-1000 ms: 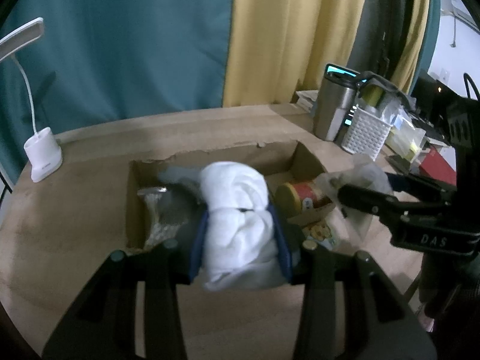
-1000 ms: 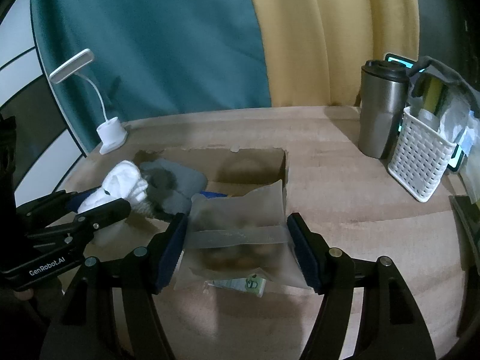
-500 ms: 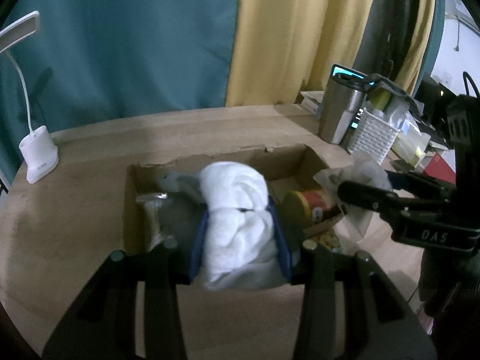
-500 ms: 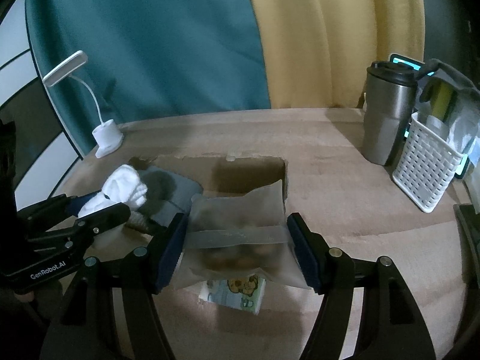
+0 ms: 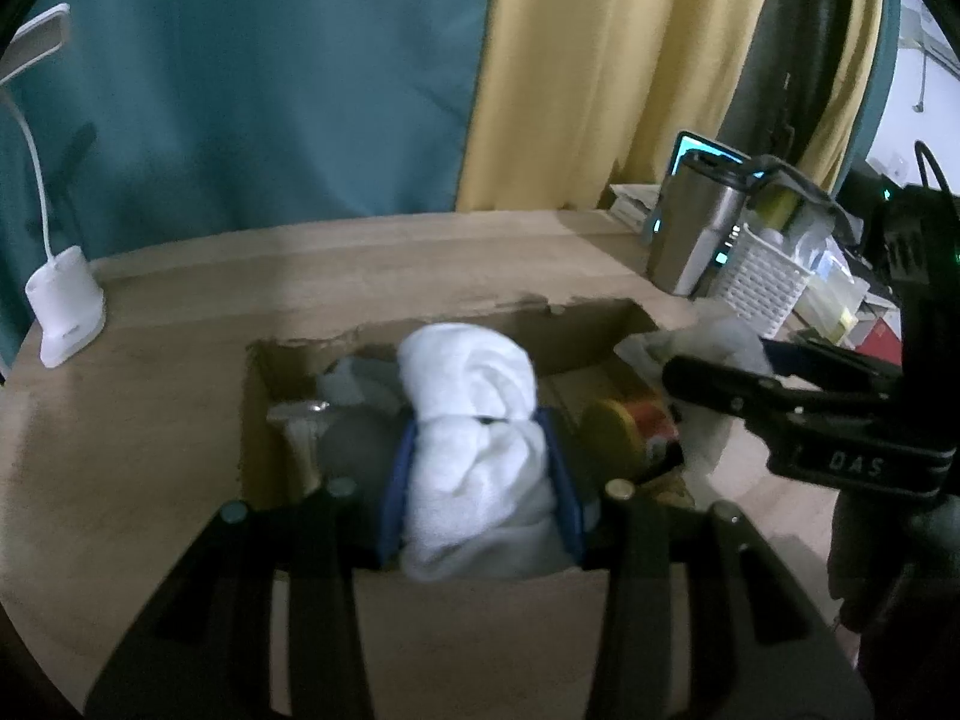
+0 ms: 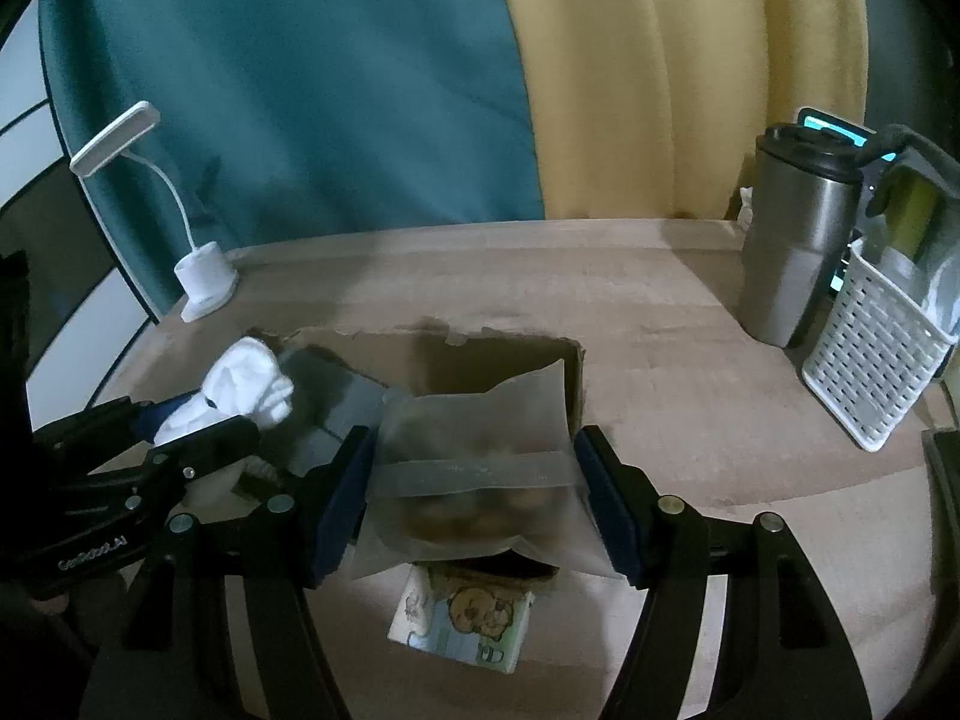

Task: Organize objects
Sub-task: 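Carry the sock with the left tool while the right tool lifts the snack bag over the box, then lower the snack bag into the box with the right tool while the left tool lowers the sock inside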

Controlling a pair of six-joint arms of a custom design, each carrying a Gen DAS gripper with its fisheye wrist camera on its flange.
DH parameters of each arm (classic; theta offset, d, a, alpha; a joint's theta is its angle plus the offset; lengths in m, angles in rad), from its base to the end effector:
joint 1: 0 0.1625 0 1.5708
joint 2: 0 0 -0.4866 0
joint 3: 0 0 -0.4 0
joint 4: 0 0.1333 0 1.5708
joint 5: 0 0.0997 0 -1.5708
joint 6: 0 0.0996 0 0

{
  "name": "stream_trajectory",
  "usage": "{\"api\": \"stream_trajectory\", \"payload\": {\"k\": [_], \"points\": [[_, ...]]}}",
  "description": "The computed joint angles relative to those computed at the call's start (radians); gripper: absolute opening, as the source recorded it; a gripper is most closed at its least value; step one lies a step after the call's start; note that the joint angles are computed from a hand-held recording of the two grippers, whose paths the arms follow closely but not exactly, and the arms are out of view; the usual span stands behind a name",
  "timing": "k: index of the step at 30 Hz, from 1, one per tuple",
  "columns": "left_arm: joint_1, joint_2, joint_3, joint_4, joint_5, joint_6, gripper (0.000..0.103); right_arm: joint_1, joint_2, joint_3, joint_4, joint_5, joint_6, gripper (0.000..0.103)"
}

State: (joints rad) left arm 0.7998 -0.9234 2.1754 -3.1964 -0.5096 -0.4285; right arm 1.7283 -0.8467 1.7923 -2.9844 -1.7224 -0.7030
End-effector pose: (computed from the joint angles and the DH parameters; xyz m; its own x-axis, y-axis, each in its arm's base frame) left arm -0.2109 -0.5332 0.1619 -0.7898 -0.1761 -0.5876 0.3525 0.6537 -0.6697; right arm 0.2250 -0.6628 0.1598 -0.6625 -0.6368 0.3945 -0.7449 0.6157 -0.2570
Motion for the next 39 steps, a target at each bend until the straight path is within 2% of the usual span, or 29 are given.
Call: {"api": "stream_trajectory", "payload": {"k": [29, 35, 39], "points": [[0.063, 0.020, -0.056, -0.021, -0.051, 0.057, 0.042, 0.009, 0.094, -0.132, 0.070, -0.024, 0.022, 0.072], [0.067, 0.025, -0.062, -0.020, -0.058, 0.059, 0.042, 0.010, 0.101, -0.133, 0.050, -0.031, 0.014, 0.083], [0.067, 0.029, -0.067, -0.017, -0.059, 0.058, 0.042, 0.009, 0.099, -0.128, 0.035, -0.038, 0.015, 0.083]]}}
